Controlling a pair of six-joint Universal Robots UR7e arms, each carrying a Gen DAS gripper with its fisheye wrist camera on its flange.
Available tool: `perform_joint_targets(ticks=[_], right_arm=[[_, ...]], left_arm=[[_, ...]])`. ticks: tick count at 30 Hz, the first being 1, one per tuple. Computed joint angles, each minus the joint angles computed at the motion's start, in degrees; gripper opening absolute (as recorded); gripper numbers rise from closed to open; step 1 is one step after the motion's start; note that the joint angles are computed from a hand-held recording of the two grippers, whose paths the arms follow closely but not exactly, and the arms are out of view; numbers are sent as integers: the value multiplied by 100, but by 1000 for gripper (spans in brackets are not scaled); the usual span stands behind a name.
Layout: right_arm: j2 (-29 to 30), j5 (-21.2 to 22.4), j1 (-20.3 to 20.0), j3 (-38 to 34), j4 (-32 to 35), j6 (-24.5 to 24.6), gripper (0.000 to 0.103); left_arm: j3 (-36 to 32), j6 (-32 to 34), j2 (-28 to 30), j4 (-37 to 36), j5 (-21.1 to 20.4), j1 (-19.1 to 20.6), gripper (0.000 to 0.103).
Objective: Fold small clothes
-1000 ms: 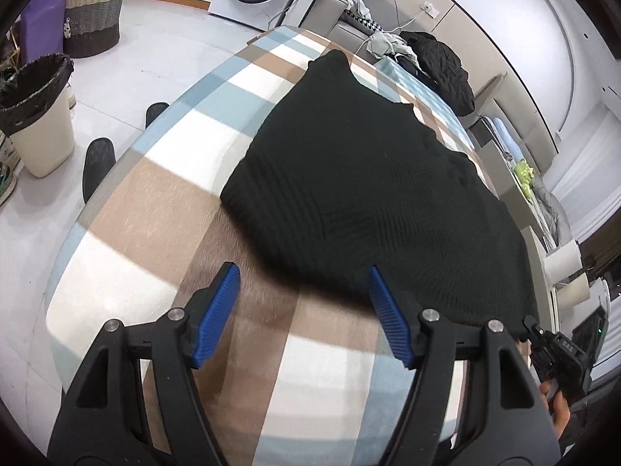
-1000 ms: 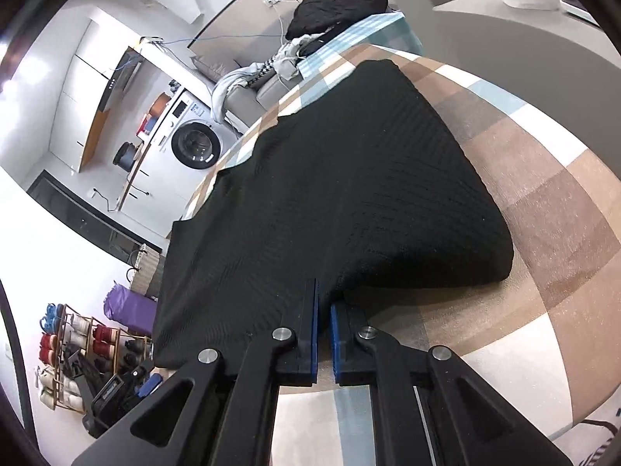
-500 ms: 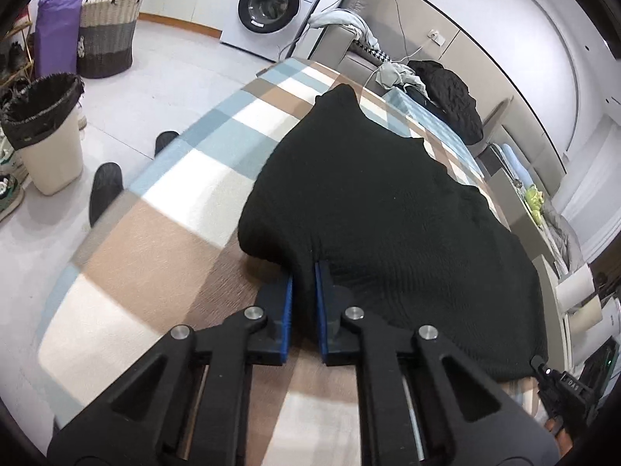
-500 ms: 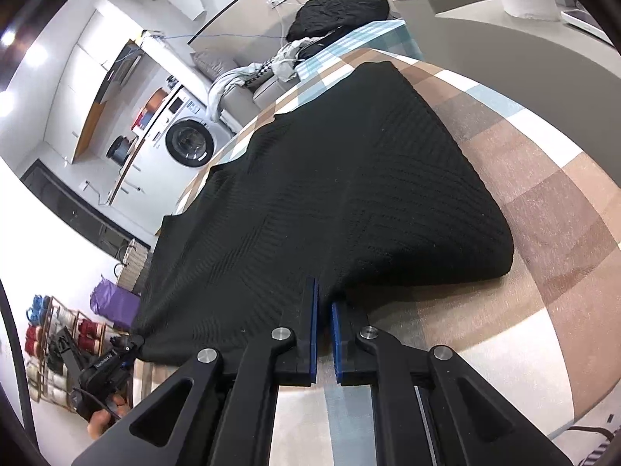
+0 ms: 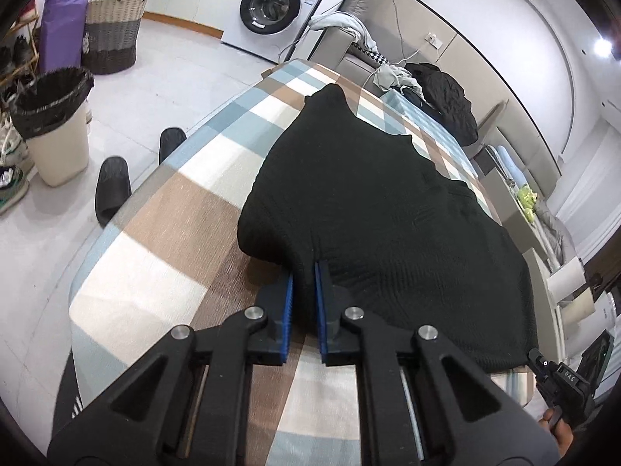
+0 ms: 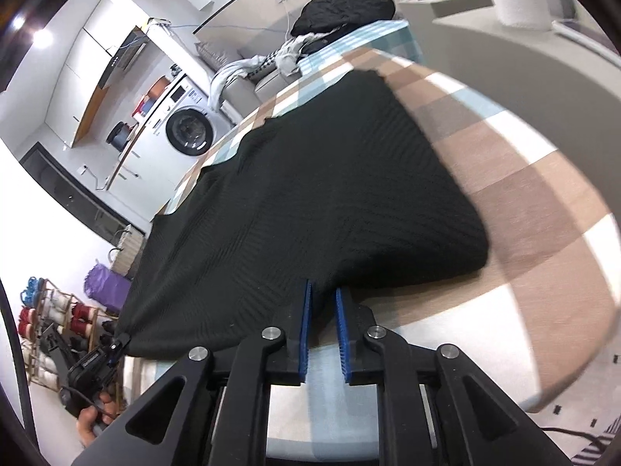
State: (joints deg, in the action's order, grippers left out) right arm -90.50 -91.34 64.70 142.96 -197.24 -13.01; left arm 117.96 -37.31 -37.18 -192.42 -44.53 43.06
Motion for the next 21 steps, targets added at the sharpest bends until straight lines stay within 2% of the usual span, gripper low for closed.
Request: perform_joint_targets(ticks=[2, 3, 4, 5, 6, 8, 12, 17, 18, 19, 21], right_arm=[[-63, -199, 34, -25, -22, -58, 26], [-80, -260, 47, -40, -49, -110, 28], [-96, -357, 80, -47, -122, -191, 28], [-121, -498, 133, -65, -223, -288, 30], [-162, -539, 137, -61, -272, -337, 32], [-223, -548, 178, -54, -490, -465, 44], [-164, -408, 290, -118, -708, -747, 50], [226, -383, 537, -414, -599, -835, 51], [294, -390, 566, -477, -537, -842, 51], [399, -428, 621, -556, -493, -847, 52], [622, -516, 720, -727, -388, -889, 52]], left_arm=[[40, -13, -12, 25, -32, -2, 9], [32, -76, -27, 139, 0, -2, 14], [33, -141, -50, 265, 23, -4, 28], [23, -240, -72, 420, 83, -9, 37], [2, -375, -78, 581, 190, -22, 51], [0, -228, -26, 376, 203, -17, 58], [-233, 57, 73, 444, 103, 113, 59], [-628, 345, 286, 460, 171, 242, 59], [-728, 394, 352, 483, 227, 253, 55], [-798, 420, 393, 515, 237, 266, 41], [-935, 547, 474, 577, 182, 298, 24]])
